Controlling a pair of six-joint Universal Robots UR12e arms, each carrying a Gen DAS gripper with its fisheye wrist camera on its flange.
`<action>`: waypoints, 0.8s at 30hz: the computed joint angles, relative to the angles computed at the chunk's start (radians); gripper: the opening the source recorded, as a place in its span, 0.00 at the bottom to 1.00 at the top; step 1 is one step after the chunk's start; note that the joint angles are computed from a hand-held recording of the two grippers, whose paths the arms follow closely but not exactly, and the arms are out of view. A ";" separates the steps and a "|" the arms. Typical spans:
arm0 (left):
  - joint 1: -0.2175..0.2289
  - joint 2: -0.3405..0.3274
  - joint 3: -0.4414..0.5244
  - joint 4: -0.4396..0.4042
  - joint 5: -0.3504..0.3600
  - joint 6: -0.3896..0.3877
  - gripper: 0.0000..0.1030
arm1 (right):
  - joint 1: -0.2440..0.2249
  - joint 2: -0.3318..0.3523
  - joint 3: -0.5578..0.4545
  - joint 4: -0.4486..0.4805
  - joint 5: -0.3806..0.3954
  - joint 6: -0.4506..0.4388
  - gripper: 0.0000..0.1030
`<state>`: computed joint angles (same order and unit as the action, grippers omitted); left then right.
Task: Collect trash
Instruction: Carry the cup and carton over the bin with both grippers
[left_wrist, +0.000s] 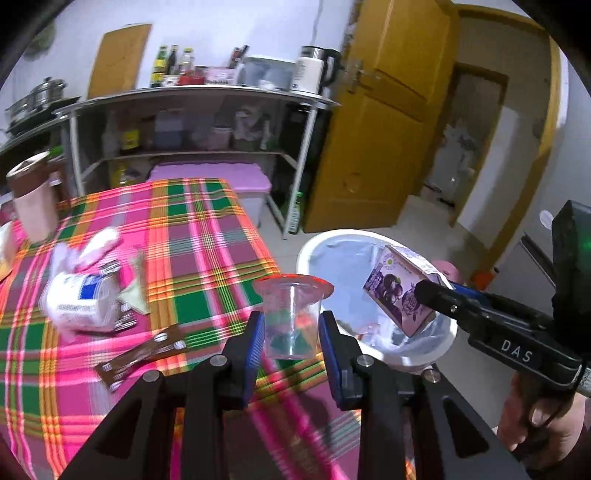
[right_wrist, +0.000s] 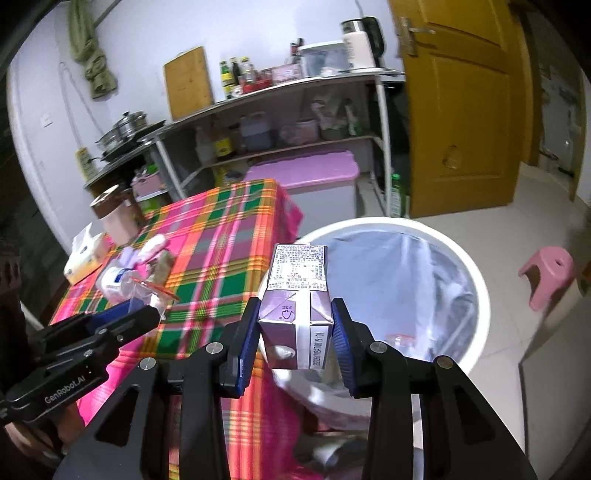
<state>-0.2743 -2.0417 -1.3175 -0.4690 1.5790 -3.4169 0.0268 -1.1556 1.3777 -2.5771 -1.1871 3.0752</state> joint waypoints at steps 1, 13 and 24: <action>-0.003 -0.009 0.013 -0.005 -0.006 0.006 0.30 | -0.004 0.000 0.002 -0.001 -0.003 0.004 0.38; -0.024 -0.099 0.146 -0.070 -0.065 0.056 0.30 | -0.039 0.006 0.003 0.006 -0.030 0.040 0.38; -0.028 -0.157 0.225 -0.130 -0.117 0.075 0.31 | -0.049 0.018 -0.005 0.032 -0.056 0.052 0.38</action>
<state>-0.3021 -2.1983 -1.0930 -0.5988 1.4623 -3.3424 -0.0225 -1.1378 1.3726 -2.5456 -1.2427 3.1273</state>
